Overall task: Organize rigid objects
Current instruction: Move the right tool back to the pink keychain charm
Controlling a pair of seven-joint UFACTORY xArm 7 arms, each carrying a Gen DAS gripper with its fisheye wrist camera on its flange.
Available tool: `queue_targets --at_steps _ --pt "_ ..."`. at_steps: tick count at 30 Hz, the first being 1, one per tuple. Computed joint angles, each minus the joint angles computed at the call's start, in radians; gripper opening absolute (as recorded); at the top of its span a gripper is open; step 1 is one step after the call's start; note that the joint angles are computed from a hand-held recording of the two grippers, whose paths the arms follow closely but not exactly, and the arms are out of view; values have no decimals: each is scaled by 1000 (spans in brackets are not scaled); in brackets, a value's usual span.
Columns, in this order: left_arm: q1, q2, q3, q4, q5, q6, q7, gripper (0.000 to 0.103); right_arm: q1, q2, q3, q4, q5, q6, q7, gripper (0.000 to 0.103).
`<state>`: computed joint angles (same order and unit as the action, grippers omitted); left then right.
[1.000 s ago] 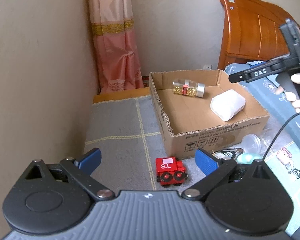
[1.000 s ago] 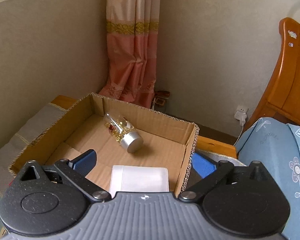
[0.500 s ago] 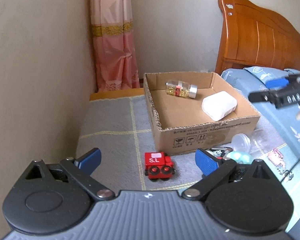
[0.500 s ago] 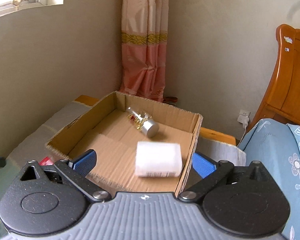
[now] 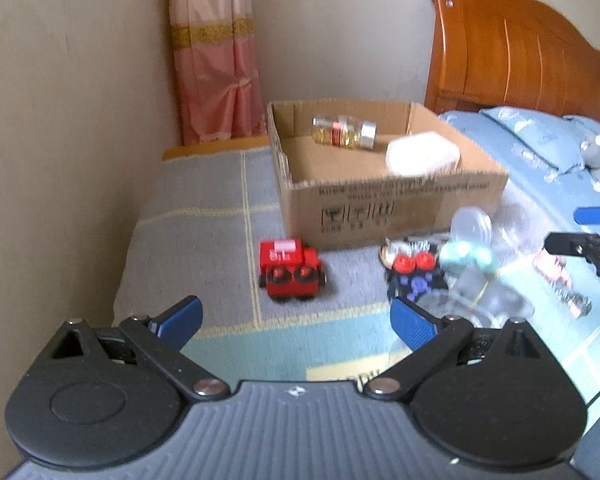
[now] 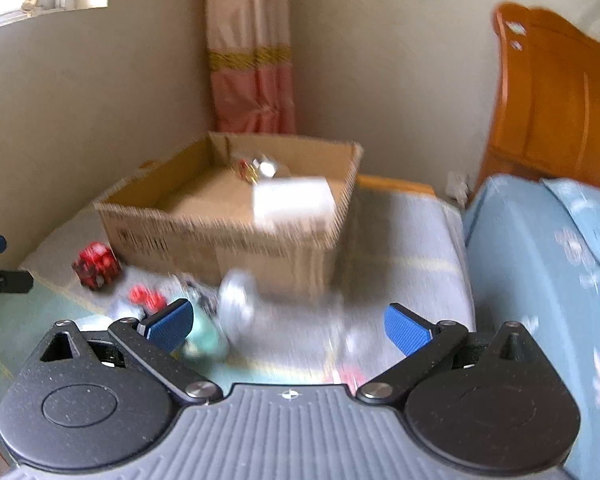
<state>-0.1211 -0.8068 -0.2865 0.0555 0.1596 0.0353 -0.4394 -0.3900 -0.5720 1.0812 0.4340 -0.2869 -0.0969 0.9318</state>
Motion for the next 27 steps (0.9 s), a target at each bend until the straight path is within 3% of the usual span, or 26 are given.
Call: queue_targets --at_steps 3,7,13,17,27 --pt "-14 -1 -21 -24 -2 -19 -21 100 -12 -14 40 -60 21 -21 43 103" --pt "-36 21 -22 -42 -17 -56 -55 100 -89 2 126 -94 31 -77 79 103" --pt "-54 0 -21 -67 -24 -49 -88 100 -187 64 207 -100 65 -177 54 103" --pt "-62 -21 -7 -84 -26 -46 -100 100 -185 105 216 -95 92 -180 26 103" --pt "-63 -24 22 -93 -29 -70 -96 100 -50 185 148 -105 159 -213 -30 103"
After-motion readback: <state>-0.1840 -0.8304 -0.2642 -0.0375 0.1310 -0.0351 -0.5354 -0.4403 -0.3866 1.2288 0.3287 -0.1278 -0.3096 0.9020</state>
